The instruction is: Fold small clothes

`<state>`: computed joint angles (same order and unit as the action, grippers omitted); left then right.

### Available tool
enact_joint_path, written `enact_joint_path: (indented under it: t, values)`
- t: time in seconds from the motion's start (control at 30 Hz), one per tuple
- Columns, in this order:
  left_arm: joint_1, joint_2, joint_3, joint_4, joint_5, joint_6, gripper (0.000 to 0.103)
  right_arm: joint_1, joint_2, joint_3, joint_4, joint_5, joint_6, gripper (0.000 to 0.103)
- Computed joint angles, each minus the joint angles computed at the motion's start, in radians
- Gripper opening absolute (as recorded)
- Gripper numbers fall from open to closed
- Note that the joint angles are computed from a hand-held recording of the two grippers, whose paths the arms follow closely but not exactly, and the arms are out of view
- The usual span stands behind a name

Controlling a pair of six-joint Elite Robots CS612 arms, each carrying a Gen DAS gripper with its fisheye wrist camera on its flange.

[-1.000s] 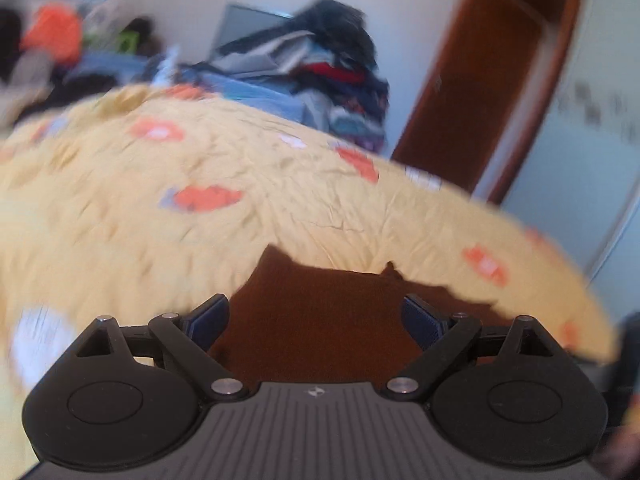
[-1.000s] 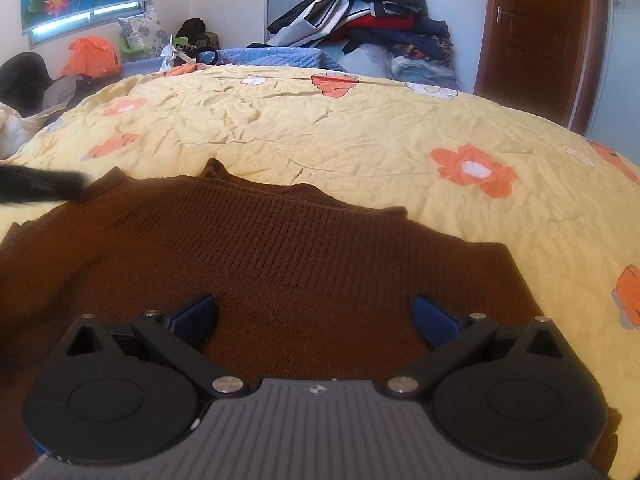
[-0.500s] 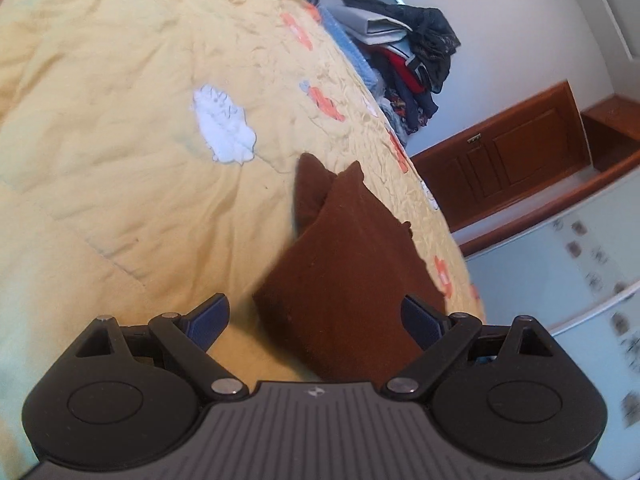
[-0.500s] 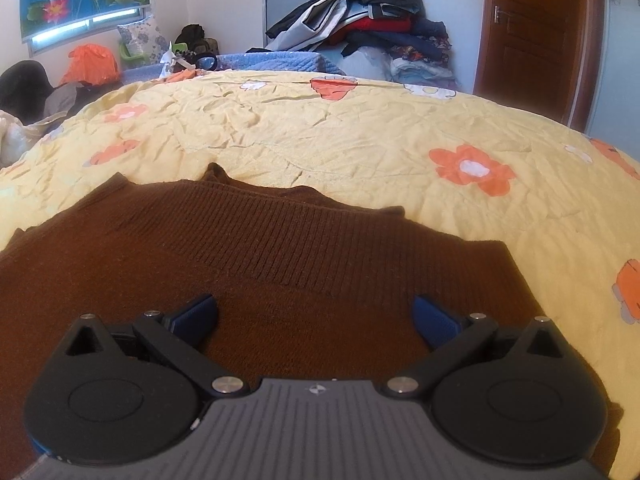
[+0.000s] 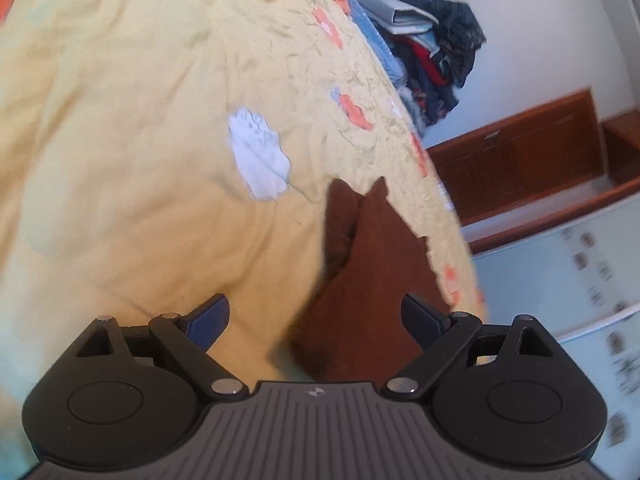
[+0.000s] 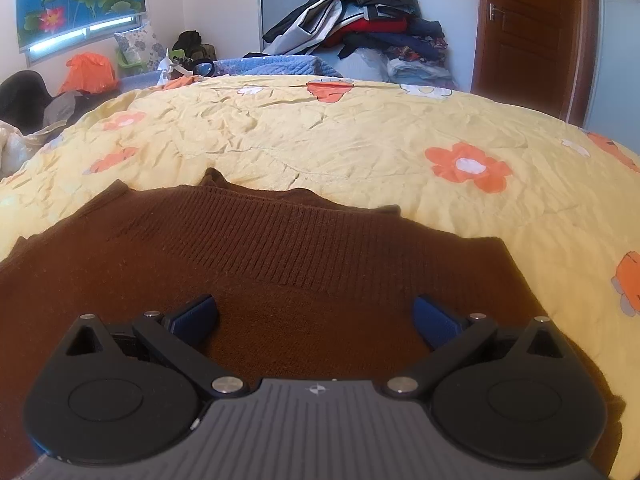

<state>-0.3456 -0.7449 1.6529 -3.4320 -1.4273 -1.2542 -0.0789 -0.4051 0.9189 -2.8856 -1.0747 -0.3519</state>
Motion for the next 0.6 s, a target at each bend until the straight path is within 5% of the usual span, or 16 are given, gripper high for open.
enact_joint_path:
  t: [0.1,0.2,0.33,0.37,0.47,0.57,0.6]
  values:
    - [0.008,-0.01,-0.011,0.055,-0.057,0.051,0.094,0.0,-0.001,0.003,-0.002,0.002,0.003,0.103]
    - [0.005,0.004,-0.025,0.049,-0.114,0.014,0.093,-0.001,-0.002,0.004,-0.004,0.003,0.005,0.103]
    - [-0.015,0.025,-0.038,0.0,-0.075,-0.058,0.093,-0.001,-0.002,0.005,-0.007,0.004,0.009,0.103]
    - [-0.019,0.032,-0.044,-0.012,-0.056,-0.089,0.087,-0.001,-0.002,0.005,-0.007,0.005,0.009,0.103]
    - [-0.018,0.05,-0.075,0.017,-0.047,-0.171,0.047,-0.001,-0.002,0.005,-0.007,0.006,0.01,0.103]
    - [-0.03,0.053,-0.109,0.087,0.011,-0.148,0.039,-0.002,-0.003,0.007,-0.009,0.01,0.015,0.103]
    - [-0.038,0.049,-0.118,0.124,0.051,-0.118,0.026,-0.002,-0.003,0.008,-0.01,0.012,0.018,0.103]
